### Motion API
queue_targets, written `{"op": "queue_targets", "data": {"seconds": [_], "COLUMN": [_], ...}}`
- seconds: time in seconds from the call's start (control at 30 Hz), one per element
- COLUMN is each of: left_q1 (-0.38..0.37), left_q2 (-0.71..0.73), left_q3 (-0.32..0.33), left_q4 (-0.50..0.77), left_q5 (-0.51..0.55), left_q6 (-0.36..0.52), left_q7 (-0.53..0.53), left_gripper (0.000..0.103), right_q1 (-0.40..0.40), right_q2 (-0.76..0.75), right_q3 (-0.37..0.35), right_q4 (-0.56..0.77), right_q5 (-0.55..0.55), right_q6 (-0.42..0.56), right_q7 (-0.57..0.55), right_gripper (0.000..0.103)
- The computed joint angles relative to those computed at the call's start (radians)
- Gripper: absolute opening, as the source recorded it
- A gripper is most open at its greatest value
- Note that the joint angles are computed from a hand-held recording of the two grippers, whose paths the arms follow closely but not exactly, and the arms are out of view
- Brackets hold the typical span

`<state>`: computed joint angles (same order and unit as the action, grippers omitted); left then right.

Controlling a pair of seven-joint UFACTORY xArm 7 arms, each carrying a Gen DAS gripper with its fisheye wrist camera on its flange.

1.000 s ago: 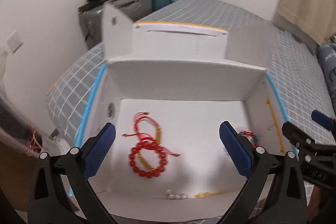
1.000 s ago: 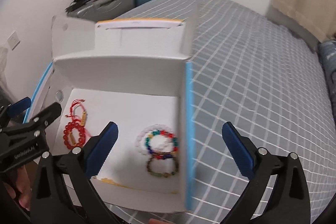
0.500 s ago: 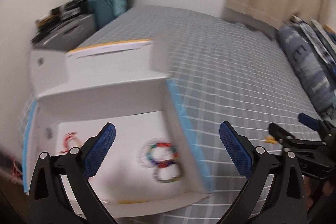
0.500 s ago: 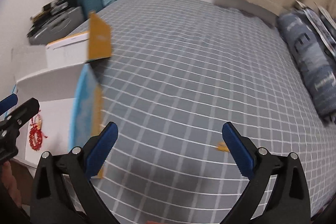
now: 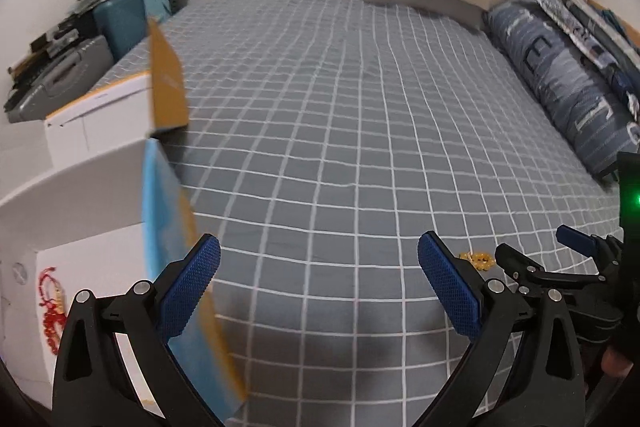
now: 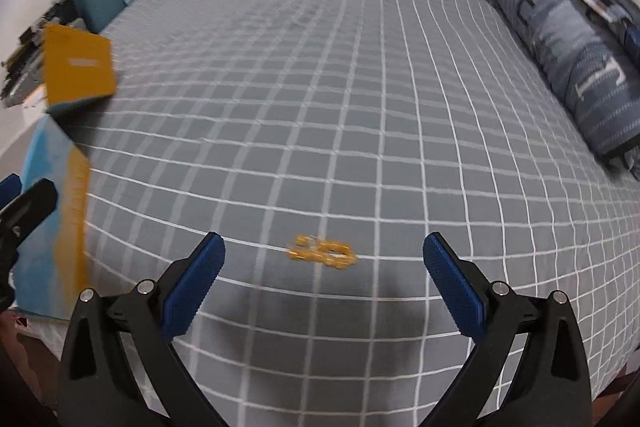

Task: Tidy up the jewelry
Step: 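Move the right tool back to the yellow bead bracelet on the bed, then grasp the yellow bead bracelet with the right tool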

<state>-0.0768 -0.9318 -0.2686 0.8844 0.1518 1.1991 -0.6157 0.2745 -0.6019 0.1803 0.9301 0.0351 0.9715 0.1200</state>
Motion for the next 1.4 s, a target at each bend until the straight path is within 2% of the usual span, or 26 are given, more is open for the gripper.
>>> {"op": "queue_targets", "data": {"seconds": [0.17, 0.33, 0.67, 0.93, 1.0, 1.03, 1.1, 1.13, 1.4], "left_q1": [-0.003, -0.015, -0.043, -0.046, -0.047, -0.047, -0.048, -0.047, -0.046], "left_q2": [0.059, 0.112, 0.167, 0.171, 0.174, 0.175, 0.175, 0.175, 0.161], "left_q3": [-0.019, -0.012, 0.016, 0.027, 0.028, 0.028, 0.030, 0.030, 0.034], "left_q4": [-0.048, -0.096, -0.135, -0.149, -0.149, -0.148, -0.148, -0.148, -0.151], "left_q5": [0.001, 0.015, 0.031, 0.030, 0.030, 0.030, 0.029, 0.029, 0.026], "left_q6": [-0.076, -0.132, -0.183, -0.190, -0.191, -0.192, -0.191, -0.191, -0.188], "left_q7": [-0.031, -0.054, -0.059, -0.061, -0.061, -0.061, -0.059, -0.060, -0.058], "left_gripper": [0.097, 0.097, 0.097, 0.097, 0.097, 0.097, 0.097, 0.097, 0.097], "right_q1": [0.000, 0.006, 0.025, 0.017, 0.014, 0.012, 0.010, 0.011, 0.013], "right_q2": [0.041, 0.075, 0.162, 0.180, 0.183, 0.185, 0.185, 0.185, 0.187], "right_q3": [-0.045, -0.051, -0.059, -0.048, -0.049, -0.046, -0.044, -0.043, -0.039], "right_q4": [-0.037, -0.052, -0.033, -0.028, -0.027, -0.026, -0.024, -0.023, -0.019], "right_q5": [0.035, 0.057, 0.114, 0.105, 0.102, 0.097, 0.091, 0.090, 0.082], "right_q6": [-0.040, -0.063, -0.051, -0.040, -0.037, -0.036, -0.032, -0.028, -0.039], "right_q7": [-0.037, -0.076, -0.126, -0.119, -0.117, -0.112, -0.107, -0.104, -0.090], "right_gripper": [0.093, 0.087, 0.054, 0.039, 0.031, 0.030, 0.014, 0.010, 0.009]}}
